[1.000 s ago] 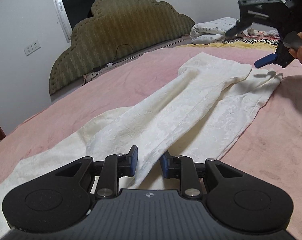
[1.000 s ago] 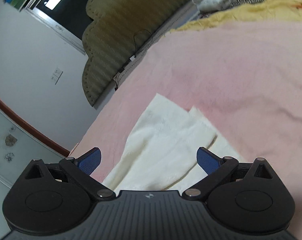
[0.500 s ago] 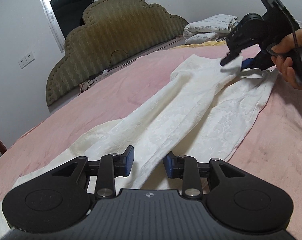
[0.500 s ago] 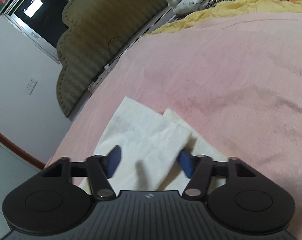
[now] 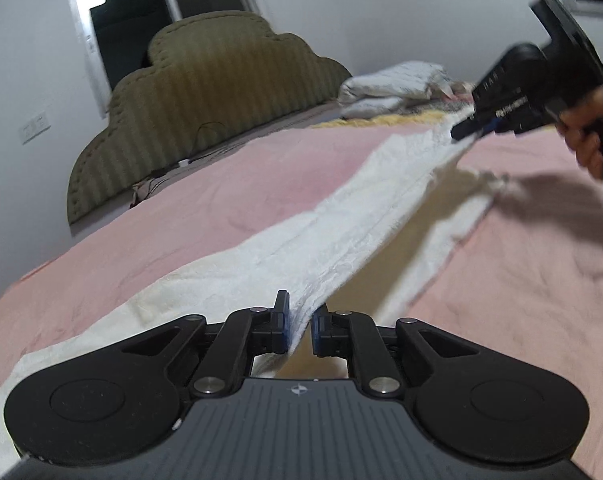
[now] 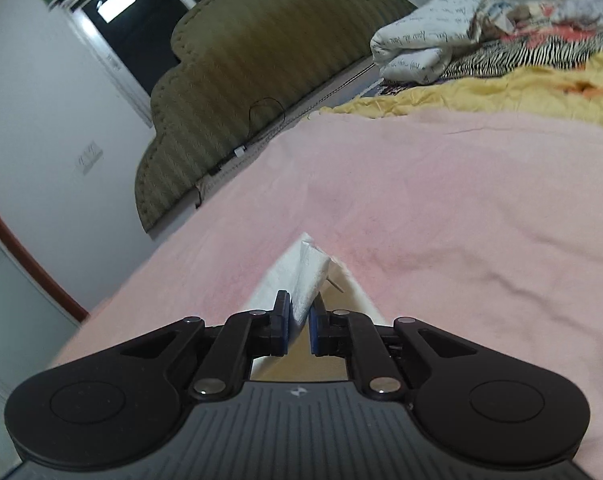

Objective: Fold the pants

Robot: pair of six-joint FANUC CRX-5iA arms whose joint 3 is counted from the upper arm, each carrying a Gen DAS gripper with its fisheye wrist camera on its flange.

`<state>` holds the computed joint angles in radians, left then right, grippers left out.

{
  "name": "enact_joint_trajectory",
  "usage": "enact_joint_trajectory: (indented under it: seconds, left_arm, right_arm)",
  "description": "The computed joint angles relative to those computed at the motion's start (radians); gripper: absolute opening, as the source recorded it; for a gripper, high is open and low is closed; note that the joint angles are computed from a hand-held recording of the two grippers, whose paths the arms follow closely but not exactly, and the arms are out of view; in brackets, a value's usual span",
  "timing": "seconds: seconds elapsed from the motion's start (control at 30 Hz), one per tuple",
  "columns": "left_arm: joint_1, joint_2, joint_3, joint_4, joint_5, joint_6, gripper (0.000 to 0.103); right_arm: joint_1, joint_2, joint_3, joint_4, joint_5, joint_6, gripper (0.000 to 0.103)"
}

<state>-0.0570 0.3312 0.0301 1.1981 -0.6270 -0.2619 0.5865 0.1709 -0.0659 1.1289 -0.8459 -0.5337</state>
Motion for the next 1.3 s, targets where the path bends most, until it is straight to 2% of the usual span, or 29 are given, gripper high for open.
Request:
enact_joint_trajectory:
  seconds: [0.1, 0.33, 0.47, 0.53, 0.57, 0.6, 0.63, 0.67, 0.7, 0.73, 0.77, 0.83, 0.9, 0.97, 1.0, 1.07, 1.13, 1.17, 1.2, 1.23, 1.3]
  left_arm:
    - [0.006, 0.008, 0.007, -0.080, -0.001, 0.049, 0.015]
    - [0.029, 0.021, 0.036, -0.103, -0.034, 0.075, 0.015]
    - [0.031, 0.028, 0.048, -0.138, -0.036, 0.108, 0.015]
    - [0.036, 0.030, 0.056, -0.151, -0.046, 0.125, 0.023]
    - [0.043, 0.031, 0.064, -0.162, -0.065, 0.145, 0.026]
    - [0.052, 0.032, 0.074, -0.173, -0.090, 0.173, 0.033]
    - [0.059, 0.032, 0.077, -0.170, -0.112, 0.191, 0.044]
    - [0.071, 0.033, 0.084, -0.160, -0.148, 0.209, 0.049]
    - [0.080, 0.035, 0.089, -0.144, -0.179, 0.223, 0.056]
    - [0.086, 0.034, 0.089, -0.124, -0.195, 0.238, 0.058]
    - [0.088, 0.032, 0.088, -0.108, -0.191, 0.260, 0.059]
    - [0.081, 0.038, 0.101, -0.090, -0.145, 0.325, 0.062]
    - [0.068, 0.043, 0.121, -0.129, -0.041, 0.440, 0.066]
    - [0.073, 0.073, 0.191, -0.273, 0.018, 0.634, 0.066]
    - [0.082, 0.094, 0.236, -0.353, 0.014, 0.731, 0.066]
    - [0.100, 0.137, 0.330, -0.495, -0.043, 0.892, 0.066]
    - [0.109, 0.168, 0.396, -0.585, -0.106, 0.981, 0.066]
    - [0.112, 0.167, 0.397, -0.596, -0.109, 0.987, 0.066]
    - [0.111, 0.160, 0.379, -0.584, -0.091, 0.965, 0.066]
    - [0.109, 0.151, 0.362, -0.573, -0.071, 0.942, 0.067]
    - [0.105, 0.137, 0.334, -0.551, -0.035, 0.924, 0.067]
  right_arm:
    - [0.014, -0.012, -0.012, -0.063, -0.012, 0.032, 0.010]
    - [0.034, -0.031, -0.055, -0.082, -0.014, 0.017, 0.010]
    - [0.035, -0.023, -0.031, -0.137, -0.017, 0.123, 0.010]
    - [0.036, -0.025, -0.027, -0.143, -0.018, 0.139, 0.012]
    - [0.037, -0.028, -0.026, -0.139, -0.029, 0.132, 0.016]
    - [0.044, -0.023, -0.019, -0.125, -0.067, 0.113, 0.027]
    - [0.060, -0.002, 0.011, -0.114, -0.158, 0.104, 0.035]
    - [0.079, 0.037, 0.060, -0.095, -0.289, 0.112, 0.050]
    - [0.091, 0.069, 0.087, -0.052, -0.382, 0.123, 0.054]
    - [0.097, 0.088, 0.098, -0.002, -0.422, 0.151, 0.054]
    - [0.097, 0.093, 0.105, 0.018, -0.410, 0.189, 0.054]
    - [0.082, 0.097, 0.121, 0.024, -0.303, 0.296, 0.054]
    - [0.066, 0.139, 0.203, -0.048, -0.219, 0.455, 0.054]
    - [0.040, 0.196, 0.293, -0.133, -0.136, 0.593, 0.052]
    - [0.030, 0.225, 0.340, -0.176, -0.123, 0.648, 0.052]
    - [0.009, 0.311, 0.479, -0.274, -0.165, 0.767, 0.052]
    - [-0.006, 0.416, 0.633, -0.308, -0.301, 0.839, 0.052]
    - [-0.013, 0.459, 0.689, -0.298, -0.371, 0.839, 0.054]
    - [-0.017, 0.476, 0.708, -0.279, -0.412, 0.800, 0.062]
    - [-0.016, 0.468, 0.698, -0.272, -0.434, 0.742, 0.064]
    - [-0.003, 0.397, 0.593, -0.250, -0.372, 0.665, 0.065]
